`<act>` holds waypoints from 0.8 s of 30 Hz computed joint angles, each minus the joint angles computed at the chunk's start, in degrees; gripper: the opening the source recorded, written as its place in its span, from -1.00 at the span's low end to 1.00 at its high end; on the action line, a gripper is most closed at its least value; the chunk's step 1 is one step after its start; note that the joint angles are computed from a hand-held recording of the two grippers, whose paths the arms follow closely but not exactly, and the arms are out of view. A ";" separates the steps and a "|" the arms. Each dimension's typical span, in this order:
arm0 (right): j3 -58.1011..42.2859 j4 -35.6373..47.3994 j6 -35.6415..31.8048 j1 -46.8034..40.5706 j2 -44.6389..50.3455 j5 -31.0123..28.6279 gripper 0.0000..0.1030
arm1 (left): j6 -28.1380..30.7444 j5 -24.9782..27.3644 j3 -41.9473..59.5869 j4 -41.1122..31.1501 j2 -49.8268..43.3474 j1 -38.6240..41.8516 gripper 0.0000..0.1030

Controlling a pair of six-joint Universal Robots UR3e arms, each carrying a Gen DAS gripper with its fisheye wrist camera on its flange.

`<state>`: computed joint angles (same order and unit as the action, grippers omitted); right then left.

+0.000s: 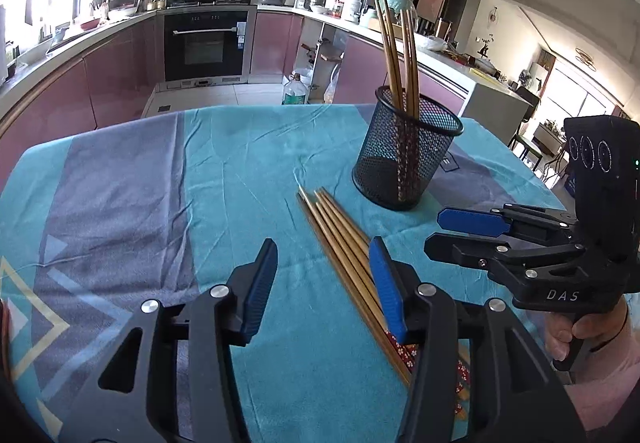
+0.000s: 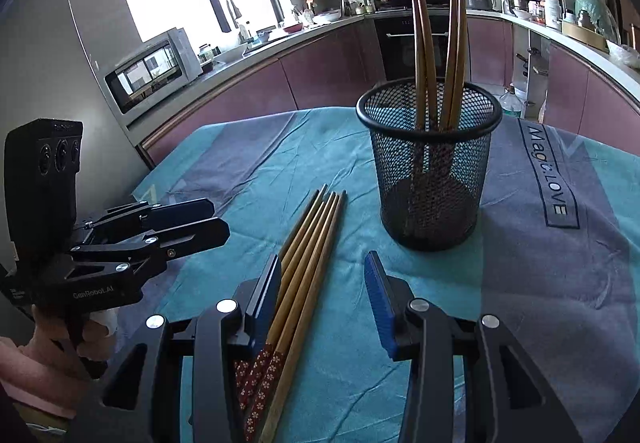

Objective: Organize utensils
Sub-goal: 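Withdraw the right gripper back over the chopsticks on the cloth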

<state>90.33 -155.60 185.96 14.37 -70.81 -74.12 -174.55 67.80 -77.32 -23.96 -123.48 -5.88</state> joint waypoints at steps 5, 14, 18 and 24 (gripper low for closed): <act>0.29 0.73 0.22 0.91 1.00 -0.82 -0.21 | 0.71 0.89 0.95 -2.43 -1.82 -1.55 -0.06; 0.55 1.25 0.32 2.32 1.96 -3.11 -0.23 | 1.79 2.19 1.21 -4.78 -3.16 -3.32 -0.06; -0.10 1.72 0.45 3.07 2.63 -4.43 -0.24 | 2.33 3.02 0.45 -5.17 -2.65 -3.43 -0.06; -0.82 2.21 0.18 3.96 3.34 -6.26 -0.25 | 2.58 5.46 2.73 -6.62 -3.94 -4.66 -0.06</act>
<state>89.51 -153.40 186.14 18.33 -67.47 -80.38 -171.98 73.26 -74.58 -30.57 -127.42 -10.53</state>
